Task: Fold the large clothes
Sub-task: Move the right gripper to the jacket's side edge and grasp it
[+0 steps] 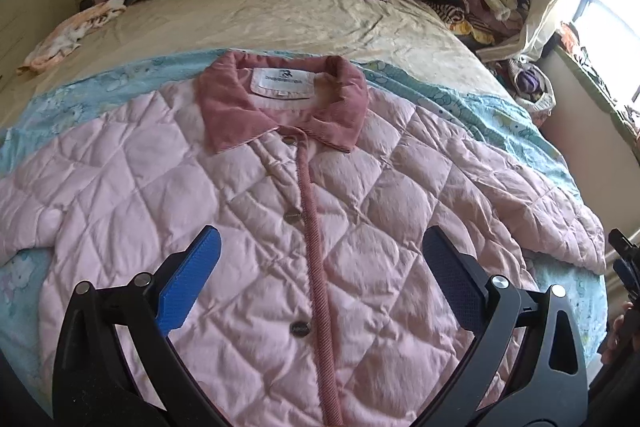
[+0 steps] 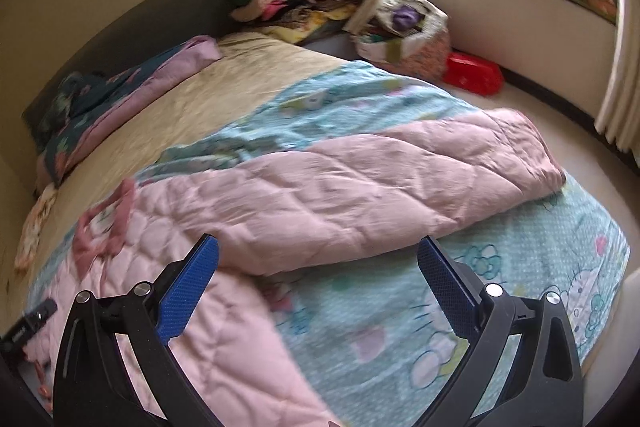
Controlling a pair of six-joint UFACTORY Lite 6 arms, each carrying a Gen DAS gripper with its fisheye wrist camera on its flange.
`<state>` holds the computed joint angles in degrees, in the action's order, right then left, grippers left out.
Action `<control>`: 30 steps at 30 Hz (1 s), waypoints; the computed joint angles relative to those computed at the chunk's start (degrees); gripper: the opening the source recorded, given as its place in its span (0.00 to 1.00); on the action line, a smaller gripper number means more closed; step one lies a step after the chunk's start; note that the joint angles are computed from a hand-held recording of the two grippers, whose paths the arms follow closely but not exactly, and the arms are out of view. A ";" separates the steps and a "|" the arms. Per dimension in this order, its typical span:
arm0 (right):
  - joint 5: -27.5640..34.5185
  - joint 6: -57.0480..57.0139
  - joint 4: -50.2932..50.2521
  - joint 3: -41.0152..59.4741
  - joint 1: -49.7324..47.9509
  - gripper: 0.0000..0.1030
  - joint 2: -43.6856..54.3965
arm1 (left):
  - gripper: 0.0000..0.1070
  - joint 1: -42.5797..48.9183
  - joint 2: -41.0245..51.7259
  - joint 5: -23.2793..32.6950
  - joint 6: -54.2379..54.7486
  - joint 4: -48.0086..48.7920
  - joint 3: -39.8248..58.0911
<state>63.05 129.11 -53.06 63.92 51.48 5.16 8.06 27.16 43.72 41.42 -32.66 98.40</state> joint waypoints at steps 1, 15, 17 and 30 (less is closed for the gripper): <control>-0.67 0.94 0.26 -2.56 -1.17 0.96 -1.67 | 0.89 -0.77 1.04 -0.08 -0.87 0.71 0.99; -20.11 12.98 -3.41 -32.12 -21.51 0.96 -19.84 | 0.89 -4.69 14.35 0.56 -11.12 9.29 17.48; -23.03 13.47 -3.97 -34.40 -25.60 0.96 -20.49 | 0.89 -4.82 16.92 1.85 -12.46 9.96 21.30; -33.37 33.09 -23.44 -40.78 -43.18 0.80 -17.12 | 0.89 -6.50 31.02 6.78 -17.53 13.04 42.15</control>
